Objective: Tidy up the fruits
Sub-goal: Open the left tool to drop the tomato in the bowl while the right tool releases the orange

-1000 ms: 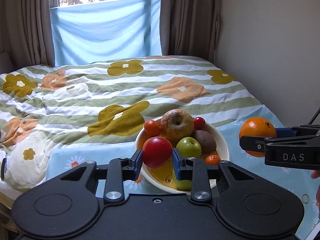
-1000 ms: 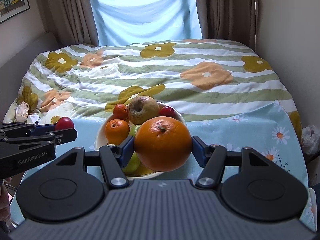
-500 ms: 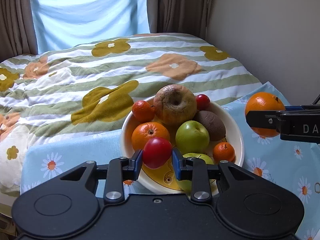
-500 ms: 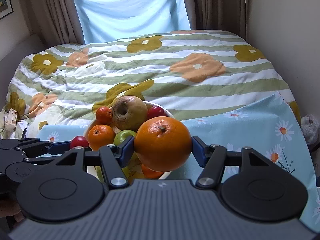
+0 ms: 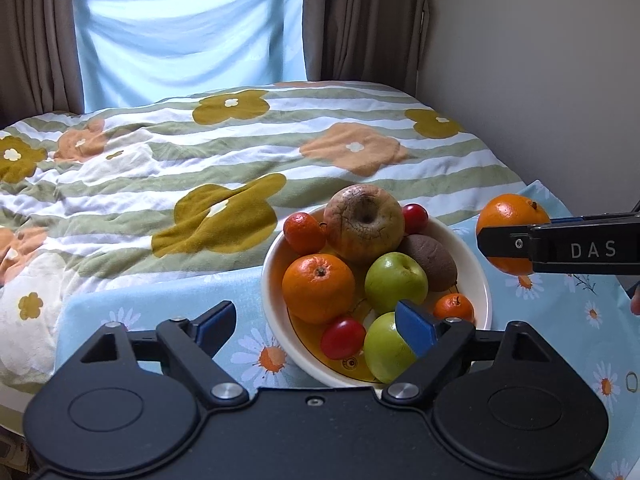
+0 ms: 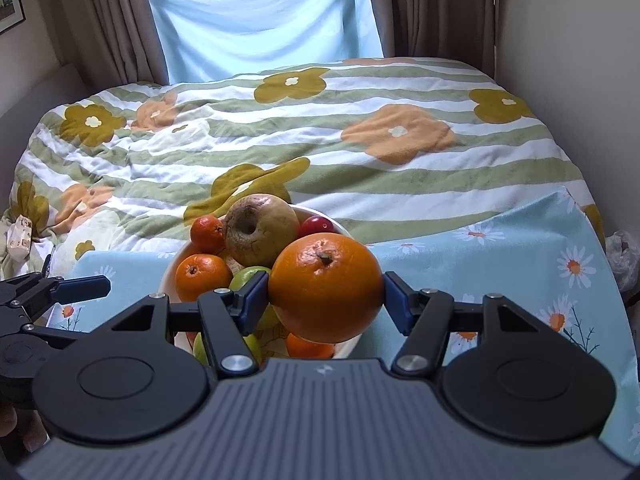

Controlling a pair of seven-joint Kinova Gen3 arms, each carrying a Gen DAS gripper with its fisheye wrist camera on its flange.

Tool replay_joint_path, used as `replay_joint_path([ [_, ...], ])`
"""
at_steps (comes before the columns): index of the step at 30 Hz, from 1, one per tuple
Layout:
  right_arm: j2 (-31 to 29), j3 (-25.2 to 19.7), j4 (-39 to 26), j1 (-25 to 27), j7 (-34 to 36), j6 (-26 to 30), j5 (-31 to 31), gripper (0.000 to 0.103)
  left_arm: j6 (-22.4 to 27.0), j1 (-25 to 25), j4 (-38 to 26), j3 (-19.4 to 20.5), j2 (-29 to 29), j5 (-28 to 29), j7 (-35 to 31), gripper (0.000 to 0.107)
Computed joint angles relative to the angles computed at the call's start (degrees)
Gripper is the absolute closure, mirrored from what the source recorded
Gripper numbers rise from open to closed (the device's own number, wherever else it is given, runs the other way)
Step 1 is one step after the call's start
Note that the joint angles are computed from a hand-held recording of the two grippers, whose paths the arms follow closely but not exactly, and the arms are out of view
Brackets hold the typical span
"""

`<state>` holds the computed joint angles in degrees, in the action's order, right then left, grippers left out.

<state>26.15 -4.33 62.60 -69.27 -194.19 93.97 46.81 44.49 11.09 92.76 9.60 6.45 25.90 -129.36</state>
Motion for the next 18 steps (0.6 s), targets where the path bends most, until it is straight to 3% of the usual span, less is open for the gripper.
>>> replay_joint_path([
  [18, 2.2, 1.5, -1.8, 2.3, 6.0, -6.4, -2.6, 0.027, -1.2, -1.3, 2.0, -1.8, -2.8, -0.4, 1.4, 0.018],
])
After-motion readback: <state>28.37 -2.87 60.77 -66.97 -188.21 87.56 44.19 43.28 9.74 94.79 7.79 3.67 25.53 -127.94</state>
